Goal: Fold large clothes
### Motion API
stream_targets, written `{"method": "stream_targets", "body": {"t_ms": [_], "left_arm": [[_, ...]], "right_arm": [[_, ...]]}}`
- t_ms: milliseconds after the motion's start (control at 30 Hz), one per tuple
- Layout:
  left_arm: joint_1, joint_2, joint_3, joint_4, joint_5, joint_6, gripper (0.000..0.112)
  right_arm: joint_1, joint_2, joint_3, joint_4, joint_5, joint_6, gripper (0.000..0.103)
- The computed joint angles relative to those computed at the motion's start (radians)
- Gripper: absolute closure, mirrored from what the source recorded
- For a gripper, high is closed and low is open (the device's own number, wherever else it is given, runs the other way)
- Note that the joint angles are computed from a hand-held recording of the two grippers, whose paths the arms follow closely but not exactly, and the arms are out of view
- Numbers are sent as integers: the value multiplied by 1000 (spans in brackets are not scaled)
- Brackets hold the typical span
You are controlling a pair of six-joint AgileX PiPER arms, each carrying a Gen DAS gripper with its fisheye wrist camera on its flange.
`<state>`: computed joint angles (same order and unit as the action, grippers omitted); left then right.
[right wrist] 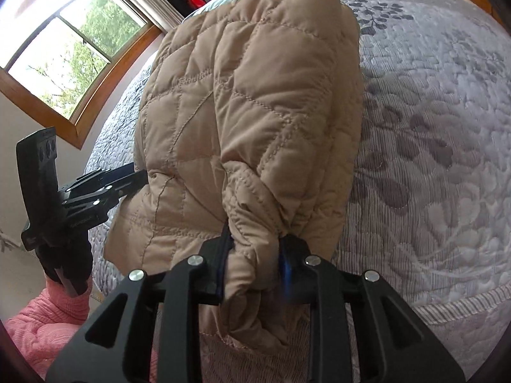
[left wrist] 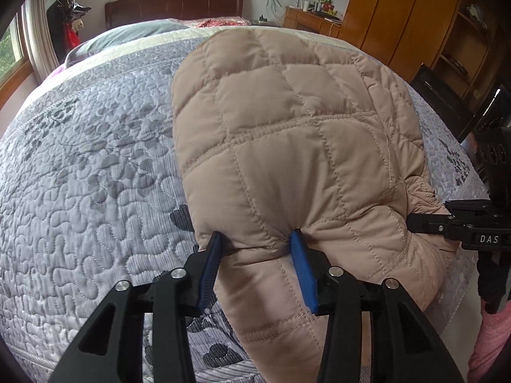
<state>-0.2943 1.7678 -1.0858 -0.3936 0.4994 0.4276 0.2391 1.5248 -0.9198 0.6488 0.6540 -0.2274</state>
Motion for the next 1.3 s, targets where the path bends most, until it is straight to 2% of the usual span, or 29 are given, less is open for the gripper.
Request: {"method": "stream_targets", "body": {"t_ms": [133,200,233,267,333,400,500,633,700,733,800,867,967,1300], "left_arm": [[42,6,-28,-83,65,67,66],[86,-5,-50,-137,132,120,66],[106,-15,-60,-155,160,132,66],[122,-24,-69,-166,179,137,67],[137,-54,-75,-170,172,139,68],[132,-72,-94,-135,158,93,68],[109,-36,-182,-82,202,-6,69],[64,25,-281,-21,224,-103,69],[52,67,-334,-25,238,-115,74],[49,90,-360,-32,250,-113,75],[38,134,-407,-15,270,-137,76],[15,153,-416,27,249,-169,76],[-2,166,-416,45,230,-162,77],[-37,253,-479,56,254,-145,76]], "right_arm": [[39,-10,-45,-110,23,104,75],[57,-28,-85,-180,66,173,66],[75,-47,-108,-255,87,235,50],[91,-64,-124,-327,97,288,39],[108,-88,-163,-421,114,349,39],[83,-81,-212,-408,146,336,39],[21,-8,-321,-350,196,284,39],[-70,141,-472,-302,253,267,39],[-92,190,-519,-293,272,264,40],[-97,213,-539,-291,273,265,43],[-119,252,-573,-259,282,237,57],[-132,277,-595,-232,292,219,75],[-133,269,-584,-234,283,211,87],[-135,271,-446,-272,189,215,90]]}}
